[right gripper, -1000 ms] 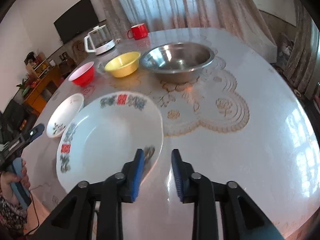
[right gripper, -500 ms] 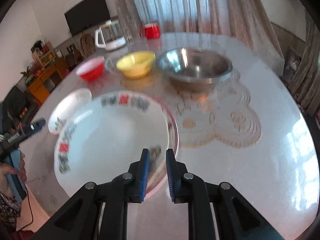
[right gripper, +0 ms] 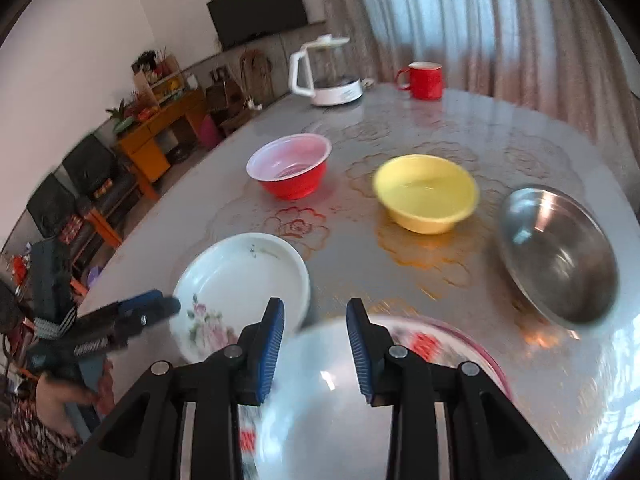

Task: Organize plates and bowls

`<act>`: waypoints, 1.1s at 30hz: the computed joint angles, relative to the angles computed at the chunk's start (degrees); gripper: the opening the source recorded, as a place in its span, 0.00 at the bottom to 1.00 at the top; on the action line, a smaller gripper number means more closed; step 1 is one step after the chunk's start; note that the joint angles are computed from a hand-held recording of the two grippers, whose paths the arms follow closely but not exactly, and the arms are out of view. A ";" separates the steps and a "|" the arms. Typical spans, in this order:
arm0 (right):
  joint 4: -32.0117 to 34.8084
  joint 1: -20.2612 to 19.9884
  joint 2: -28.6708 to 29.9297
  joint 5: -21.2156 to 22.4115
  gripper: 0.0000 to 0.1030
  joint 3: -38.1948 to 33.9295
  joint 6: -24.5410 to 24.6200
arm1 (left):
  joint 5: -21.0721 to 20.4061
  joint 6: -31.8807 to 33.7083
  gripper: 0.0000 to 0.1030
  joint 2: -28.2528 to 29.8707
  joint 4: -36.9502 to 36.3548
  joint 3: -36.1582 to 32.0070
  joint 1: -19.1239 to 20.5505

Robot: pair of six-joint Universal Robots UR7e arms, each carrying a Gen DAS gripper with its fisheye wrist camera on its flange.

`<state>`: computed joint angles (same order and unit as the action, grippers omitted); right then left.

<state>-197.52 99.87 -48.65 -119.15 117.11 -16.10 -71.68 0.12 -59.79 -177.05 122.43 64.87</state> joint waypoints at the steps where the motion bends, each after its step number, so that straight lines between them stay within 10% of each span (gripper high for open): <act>1: 1.91 -0.18 0.68 0.20 0.31 -1.56 0.47 | -0.33 -0.16 0.76 0.29 0.62 -0.44 0.22; 10: 16.57 -1.69 5.00 -3.97 0.31 -10.67 6.95 | -1.49 2.11 0.39 2.21 1.98 -2.12 0.83; 15: 20.72 -3.08 5.49 -1.17 0.18 -12.09 8.72 | -1.81 4.13 0.35 2.67 1.57 -2.22 1.04; 33: 7.24 0.20 7.83 -2.18 0.09 -9.60 0.13 | -10.46 4.00 0.20 1.28 -0.97 -2.00 6.00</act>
